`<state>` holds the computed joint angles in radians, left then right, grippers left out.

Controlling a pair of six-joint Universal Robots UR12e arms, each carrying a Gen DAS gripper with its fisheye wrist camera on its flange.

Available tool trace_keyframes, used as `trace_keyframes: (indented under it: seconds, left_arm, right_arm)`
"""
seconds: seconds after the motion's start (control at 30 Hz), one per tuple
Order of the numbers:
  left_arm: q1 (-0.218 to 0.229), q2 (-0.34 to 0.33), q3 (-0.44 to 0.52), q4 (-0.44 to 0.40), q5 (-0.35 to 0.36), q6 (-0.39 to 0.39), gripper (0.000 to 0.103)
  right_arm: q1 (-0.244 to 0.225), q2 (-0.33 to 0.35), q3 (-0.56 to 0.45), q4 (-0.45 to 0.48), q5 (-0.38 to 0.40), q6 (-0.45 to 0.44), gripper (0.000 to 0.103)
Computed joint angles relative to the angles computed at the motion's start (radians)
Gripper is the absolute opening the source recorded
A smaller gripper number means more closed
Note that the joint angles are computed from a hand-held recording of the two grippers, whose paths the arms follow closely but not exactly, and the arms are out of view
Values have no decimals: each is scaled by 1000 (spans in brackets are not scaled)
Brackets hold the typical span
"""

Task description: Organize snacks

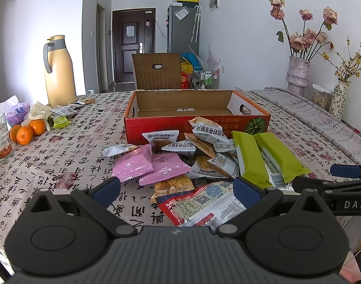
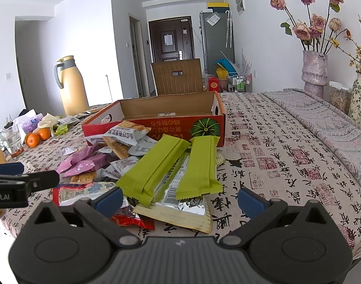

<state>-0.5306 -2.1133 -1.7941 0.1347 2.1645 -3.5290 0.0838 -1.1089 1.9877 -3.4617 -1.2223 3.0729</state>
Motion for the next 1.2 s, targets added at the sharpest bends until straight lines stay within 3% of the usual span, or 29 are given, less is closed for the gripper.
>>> trace_keyframes:
  seconds: [0.97,1.2]
  left_arm:
    - [-2,2,-2,-6,-7,-1,103]
    - [4,-4,7,-26,-39,10,103]
  right_arm:
    - [0,0,0,3,0,0,103]
    - [-1,5,-2,2,-4,5,103]
